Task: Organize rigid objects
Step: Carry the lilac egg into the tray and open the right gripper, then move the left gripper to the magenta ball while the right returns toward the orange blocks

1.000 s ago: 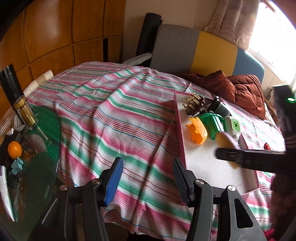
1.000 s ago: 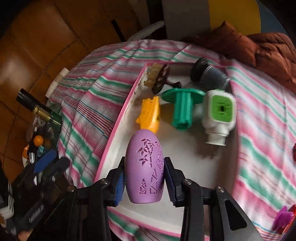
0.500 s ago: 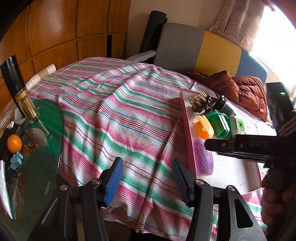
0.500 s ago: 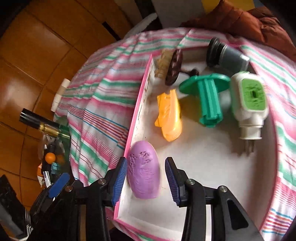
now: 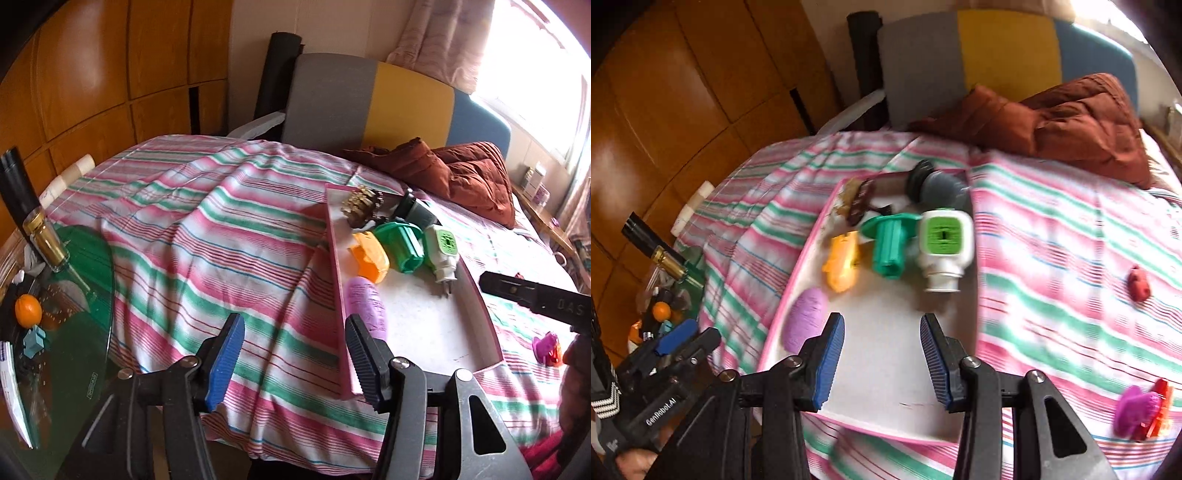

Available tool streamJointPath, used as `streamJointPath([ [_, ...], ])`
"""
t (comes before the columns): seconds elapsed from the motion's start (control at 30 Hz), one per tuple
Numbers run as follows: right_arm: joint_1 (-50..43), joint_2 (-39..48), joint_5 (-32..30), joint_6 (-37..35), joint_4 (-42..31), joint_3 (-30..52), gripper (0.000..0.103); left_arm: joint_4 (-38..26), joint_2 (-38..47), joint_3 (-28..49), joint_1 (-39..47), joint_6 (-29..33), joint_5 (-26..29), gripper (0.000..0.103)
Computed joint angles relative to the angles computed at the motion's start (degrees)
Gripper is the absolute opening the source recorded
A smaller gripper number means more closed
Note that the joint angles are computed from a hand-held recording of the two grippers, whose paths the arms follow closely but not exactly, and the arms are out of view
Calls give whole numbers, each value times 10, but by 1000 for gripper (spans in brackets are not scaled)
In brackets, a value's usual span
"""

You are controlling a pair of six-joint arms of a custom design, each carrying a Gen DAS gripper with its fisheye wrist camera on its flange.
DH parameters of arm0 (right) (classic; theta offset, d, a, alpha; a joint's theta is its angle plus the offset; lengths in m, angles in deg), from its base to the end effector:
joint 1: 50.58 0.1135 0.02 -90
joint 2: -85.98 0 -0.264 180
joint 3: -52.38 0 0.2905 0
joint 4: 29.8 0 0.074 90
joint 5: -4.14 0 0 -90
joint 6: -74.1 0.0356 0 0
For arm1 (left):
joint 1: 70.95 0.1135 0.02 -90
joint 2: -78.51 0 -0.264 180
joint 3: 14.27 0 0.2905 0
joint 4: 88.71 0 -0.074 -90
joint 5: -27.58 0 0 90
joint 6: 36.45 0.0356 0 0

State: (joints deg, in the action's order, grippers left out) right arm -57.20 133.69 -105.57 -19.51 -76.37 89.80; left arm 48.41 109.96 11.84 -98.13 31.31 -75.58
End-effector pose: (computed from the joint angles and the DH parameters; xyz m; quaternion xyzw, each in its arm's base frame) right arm 0.1871 -0.0096 0.1669 -0.0240 0.9453 0.1383 0.2945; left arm 0.1429 -0.0642 0.1432 -0.0008 0.9290 -0.0508 0.3665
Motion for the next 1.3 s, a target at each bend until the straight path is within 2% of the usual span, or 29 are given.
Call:
streamJointPath([
  [0.27,-180,-35,-39,-126,-53,0,43,8,38,21,-72,-16,-33,58],
  [0.5,-418,61,-94,-269,-73,57,43,43,104,50,-130,-26,-48,60],
  [0.63,-542,142,-106,-320,-52,107,44,66,146,71,-161,-22,-44,60],
  [0.77,-640,242,-103,-304,15,154,45,90,199,102,-201,-23,-44,60],
  [0.9,-716,364,-106,-218,75,204,45,120,263,140,-250,-15,-49,60],
  [0.93,-728,398,-102,-194,50,235,46,130,288,153,-265,-13,-47,60],
  [0.97,-745,427,-127,-171,32,259,46,140,313,166,-275,-9,-45,60],
  [1.07,-767,459,-142,-138,24,287,46,169,404,212,-310,-2,-24,60],
  [1.3,-764,488,-161,-150,-13,311,46,229,591,325,-381,38,47,60],
])
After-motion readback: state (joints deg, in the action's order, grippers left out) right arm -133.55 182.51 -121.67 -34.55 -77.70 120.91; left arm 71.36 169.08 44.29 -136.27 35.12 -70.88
